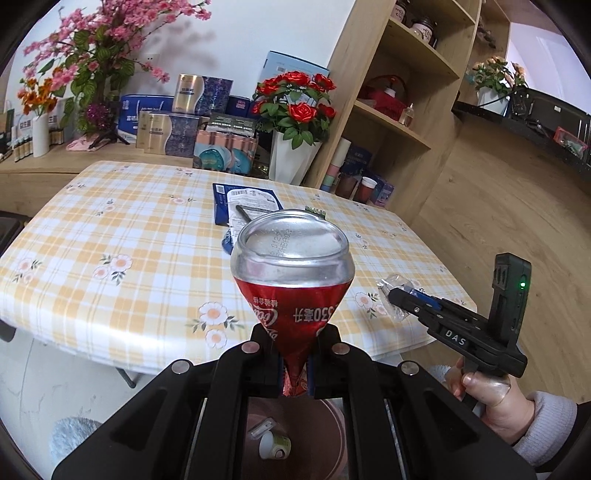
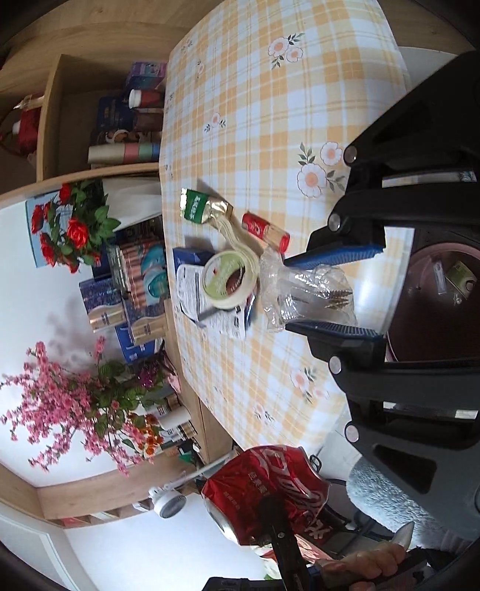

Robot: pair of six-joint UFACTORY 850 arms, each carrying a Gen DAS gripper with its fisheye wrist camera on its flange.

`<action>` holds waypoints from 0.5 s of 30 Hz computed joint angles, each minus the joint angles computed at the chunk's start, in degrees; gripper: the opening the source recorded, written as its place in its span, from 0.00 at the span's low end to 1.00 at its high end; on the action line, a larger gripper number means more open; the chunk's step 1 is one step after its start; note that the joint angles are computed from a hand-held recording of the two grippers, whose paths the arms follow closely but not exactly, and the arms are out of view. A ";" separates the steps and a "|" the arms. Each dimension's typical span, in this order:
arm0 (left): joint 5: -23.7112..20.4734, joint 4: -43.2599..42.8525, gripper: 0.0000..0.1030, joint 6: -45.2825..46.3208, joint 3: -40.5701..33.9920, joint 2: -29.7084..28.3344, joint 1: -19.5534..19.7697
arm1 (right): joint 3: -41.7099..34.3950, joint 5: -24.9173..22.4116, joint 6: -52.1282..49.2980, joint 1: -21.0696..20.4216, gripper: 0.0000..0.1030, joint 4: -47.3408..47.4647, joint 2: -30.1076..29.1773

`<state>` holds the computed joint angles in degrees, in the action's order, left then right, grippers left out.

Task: Collect trash
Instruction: 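Carry the can in the left tool while the right tool carries the bag over the bin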

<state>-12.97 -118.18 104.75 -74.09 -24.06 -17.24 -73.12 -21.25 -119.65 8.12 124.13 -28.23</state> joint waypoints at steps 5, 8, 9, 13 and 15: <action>-0.20 -4.80 0.08 4.61 3.01 2.36 -0.09 | 3.76 0.17 -6.25 1.31 0.30 4.19 3.22; -0.47 -7.69 0.08 7.16 4.56 3.58 -0.15 | 5.35 0.10 -7.07 1.75 0.30 4.42 4.49; -0.65 -8.60 0.08 7.97 5.00 3.93 -0.15 | 5.87 0.10 -7.19 1.91 0.30 4.24 4.92; -1.07 -11.74 0.08 10.97 6.57 5.22 -0.23 | 7.49 0.28 -9.27 2.54 0.30 4.81 6.47; -1.10 -13.41 0.08 12.47 7.16 5.79 -0.32 | 8.22 0.12 -10.34 2.76 0.30 5.21 7.27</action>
<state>-14.07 -131.60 117.22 -66.92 -18.27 -17.56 -64.90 -21.12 -129.99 10.88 129.35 -20.96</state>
